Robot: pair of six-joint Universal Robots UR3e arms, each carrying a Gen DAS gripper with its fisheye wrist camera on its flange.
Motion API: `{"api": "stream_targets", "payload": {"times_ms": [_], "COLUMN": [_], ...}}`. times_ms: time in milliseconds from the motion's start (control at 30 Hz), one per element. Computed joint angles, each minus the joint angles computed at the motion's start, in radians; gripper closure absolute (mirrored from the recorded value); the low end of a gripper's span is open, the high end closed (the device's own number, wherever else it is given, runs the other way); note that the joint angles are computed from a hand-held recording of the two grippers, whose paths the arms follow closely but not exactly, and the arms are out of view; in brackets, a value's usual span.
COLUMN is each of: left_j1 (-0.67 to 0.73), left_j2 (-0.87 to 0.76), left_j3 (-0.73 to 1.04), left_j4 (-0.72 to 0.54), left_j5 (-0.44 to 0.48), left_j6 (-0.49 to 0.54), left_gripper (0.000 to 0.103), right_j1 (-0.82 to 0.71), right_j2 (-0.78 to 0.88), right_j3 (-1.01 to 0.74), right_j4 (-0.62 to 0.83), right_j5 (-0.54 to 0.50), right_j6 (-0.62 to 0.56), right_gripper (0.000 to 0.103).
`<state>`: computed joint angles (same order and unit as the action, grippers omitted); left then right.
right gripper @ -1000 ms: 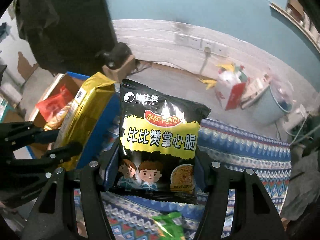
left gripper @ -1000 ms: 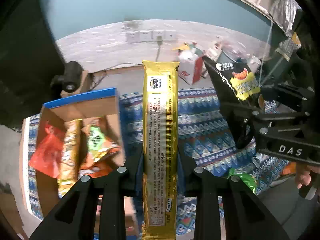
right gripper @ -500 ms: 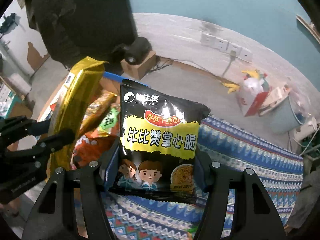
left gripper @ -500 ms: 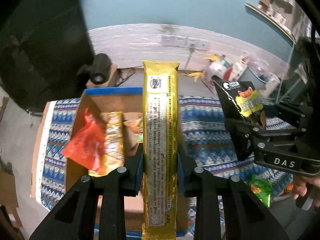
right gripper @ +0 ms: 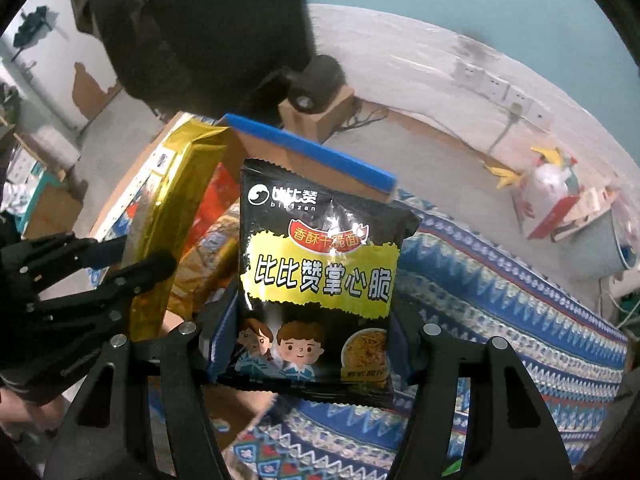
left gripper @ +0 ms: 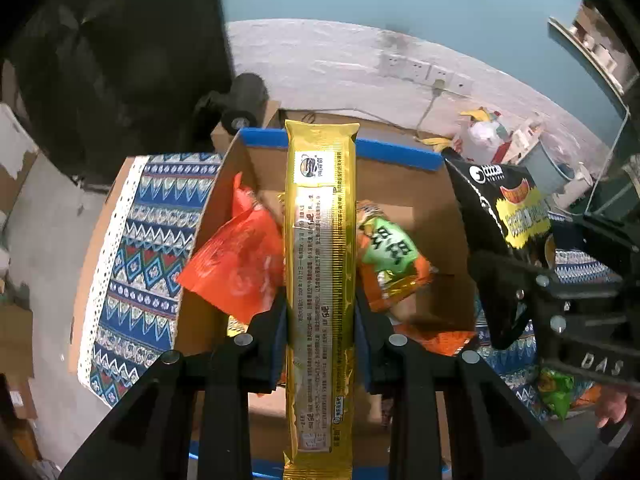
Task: Organize snacks
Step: 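Lift both held snacks and carry them over the cardboard box, then open both tools to drop the yellow bar and black bag into the box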
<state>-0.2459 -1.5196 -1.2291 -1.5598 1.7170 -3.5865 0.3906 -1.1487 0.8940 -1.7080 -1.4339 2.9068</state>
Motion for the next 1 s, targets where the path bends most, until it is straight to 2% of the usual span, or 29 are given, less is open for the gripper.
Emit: {"api": "stream_targets", "payload": {"times_ms": [100, 167, 267, 400, 467, 533, 600, 800, 867, 1000], "left_j1": [0.022, 0.033, 0.033, 0.045, 0.044, 0.042, 0.038, -0.010, -0.029, -0.075], "left_j2": [0.018, 0.029, 0.043, 0.059, 0.063, 0.059, 0.053, 0.005, -0.012, -0.060], "left_j3": [-0.017, -0.013, -0.017, -0.020, -0.019, -0.012, -0.001, 0.055, 0.074, 0.127], "left_j4": [-0.009, -0.022, -0.021, -0.036, -0.040, -0.044, -0.042, -0.045, -0.044, -0.051], "left_j5": [0.009, 0.015, 0.038, 0.025, 0.024, 0.029, 0.025, 0.017, 0.015, -0.001], "left_j6": [-0.006, -0.014, -0.011, -0.008, -0.007, -0.008, -0.013, -0.023, -0.026, -0.044], "left_gripper": [0.072, 0.062, 0.055, 0.052, 0.051, 0.050, 0.047, 0.045, 0.041, 0.040], "right_j1": [0.020, 0.029, 0.039, 0.048, 0.047, 0.050, 0.044, 0.012, 0.000, -0.037], "right_j2": [0.031, 0.050, 0.095, 0.140, 0.144, 0.131, 0.118, 0.050, 0.015, -0.063], "right_j3": [-0.022, -0.042, -0.100, -0.156, -0.163, -0.144, -0.136, -0.074, -0.034, 0.059], "right_j4": [0.007, 0.013, 0.041, 0.063, 0.062, 0.040, 0.037, 0.034, 0.026, 0.007], "right_j5": [0.007, 0.014, 0.028, 0.042, 0.046, 0.029, 0.024, 0.010, -0.006, -0.020], "right_j6": [0.009, 0.014, 0.026, 0.042, 0.045, 0.046, 0.042, 0.041, 0.030, -0.003], "right_gripper": [0.040, 0.040, 0.040, 0.039, 0.034, 0.027, 0.025, 0.024, 0.024, 0.024]}}
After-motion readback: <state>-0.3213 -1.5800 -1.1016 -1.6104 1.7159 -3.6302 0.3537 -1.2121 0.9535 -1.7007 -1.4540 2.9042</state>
